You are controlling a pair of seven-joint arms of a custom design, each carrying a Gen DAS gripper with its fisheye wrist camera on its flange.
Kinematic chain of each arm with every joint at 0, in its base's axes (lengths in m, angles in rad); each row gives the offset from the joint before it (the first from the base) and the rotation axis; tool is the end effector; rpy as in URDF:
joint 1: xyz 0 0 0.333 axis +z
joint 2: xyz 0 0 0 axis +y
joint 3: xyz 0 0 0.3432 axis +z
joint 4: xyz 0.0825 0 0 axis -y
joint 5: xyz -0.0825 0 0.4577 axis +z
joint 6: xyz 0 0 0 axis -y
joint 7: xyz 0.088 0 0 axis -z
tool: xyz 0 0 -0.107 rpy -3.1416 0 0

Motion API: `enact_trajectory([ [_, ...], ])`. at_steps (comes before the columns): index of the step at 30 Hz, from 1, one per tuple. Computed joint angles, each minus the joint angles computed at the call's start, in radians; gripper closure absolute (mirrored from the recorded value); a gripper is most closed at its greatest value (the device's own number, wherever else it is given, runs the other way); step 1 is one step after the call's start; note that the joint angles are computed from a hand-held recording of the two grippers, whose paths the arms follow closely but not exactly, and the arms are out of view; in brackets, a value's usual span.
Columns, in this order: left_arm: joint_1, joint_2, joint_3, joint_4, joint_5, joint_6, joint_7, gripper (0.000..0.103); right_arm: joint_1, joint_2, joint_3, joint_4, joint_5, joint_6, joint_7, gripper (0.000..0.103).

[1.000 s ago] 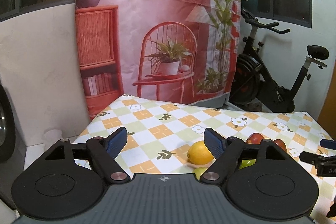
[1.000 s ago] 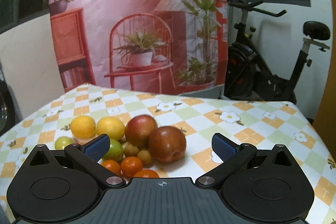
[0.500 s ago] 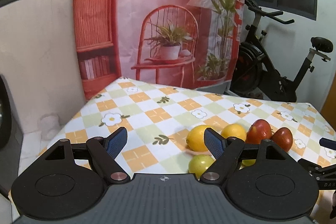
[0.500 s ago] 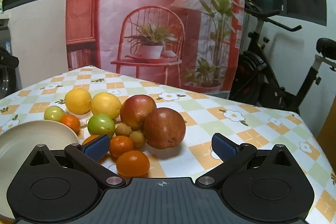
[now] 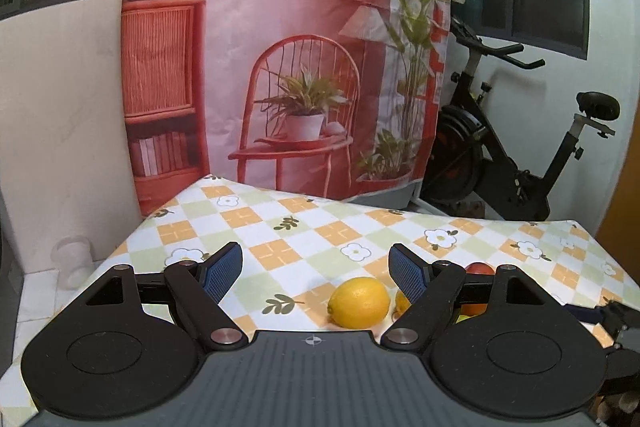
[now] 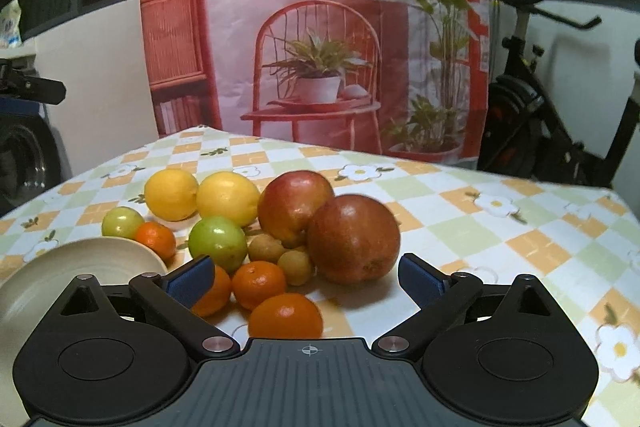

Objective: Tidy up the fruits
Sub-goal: 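Move both grippers toward the fruit cluster beside the cream plate, then grasp a tangerine with the right gripper while the left gripper grasps a green citrus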

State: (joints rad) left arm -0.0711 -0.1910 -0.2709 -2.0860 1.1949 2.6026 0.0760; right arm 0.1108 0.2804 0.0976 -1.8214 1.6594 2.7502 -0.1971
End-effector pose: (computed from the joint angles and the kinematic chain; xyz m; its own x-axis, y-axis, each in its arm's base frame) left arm 0.5651 -0.2316 0.5761 0.2580 -0.9659 0.0220 -0.4126 -0.1308 -0.9015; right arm 0.7166 0.1054 0.4089 0.5593 -0.8210 -0.1147 -0.4140 -0.1568 -0.8967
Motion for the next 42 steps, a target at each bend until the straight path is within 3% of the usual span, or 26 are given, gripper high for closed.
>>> enact_trajectory([
  [5, -0.009, 0.025, 0.007, 0.009, -0.058, 0.019, 0.043, 0.02, 0.0, -0.003, -0.004, -0.007, -0.003, -0.002, 0.017, 0.009],
  [10, -0.024, 0.048, 0.007, 0.021, -0.089, -0.027, 0.08, 0.02, 0.011, -0.006, -0.001, -0.012, 0.01, 0.024, -0.024, 0.01],
  [14, -0.039, 0.053, 0.008, 0.023, -0.104, -0.09, 0.096, 0.02, 0.009, 0.0, 0.0, -0.009, -0.082, -0.001, 0.039, 0.023],
  [18, -0.041, 0.039, 0.021, 0.003, -0.144, -0.058, 0.113, 0.02, 0.0, 0.0, 0.01, -0.009, -0.073, 0.0, 0.035, 0.024],
  [21, -0.038, 0.039, 0.02, 0.002, -0.164, -0.045, 0.126, 0.02, -0.001, -0.004, 0.01, -0.017, -0.103, 0.003, 0.059, 0.031],
  [24, -0.034, 0.038, 0.006, 0.003, -0.131, -0.07, 0.096, 0.02, -0.007, -0.01, 0.01, -0.026, -0.128, -0.003, 0.08, 0.035],
  [29, -0.041, 0.032, 0.006, -0.007, -0.127, -0.079, 0.075, 0.021, 0.0, -0.007, 0.014, -0.029, -0.216, 0.019, 0.136, 0.052],
  [42, -0.031, 0.014, 0.009, -0.042, -0.175, -0.025, 0.092, 0.026, -0.019, -0.003, 0.042, -0.033, -0.321, 0.026, 0.187, 0.059],
])
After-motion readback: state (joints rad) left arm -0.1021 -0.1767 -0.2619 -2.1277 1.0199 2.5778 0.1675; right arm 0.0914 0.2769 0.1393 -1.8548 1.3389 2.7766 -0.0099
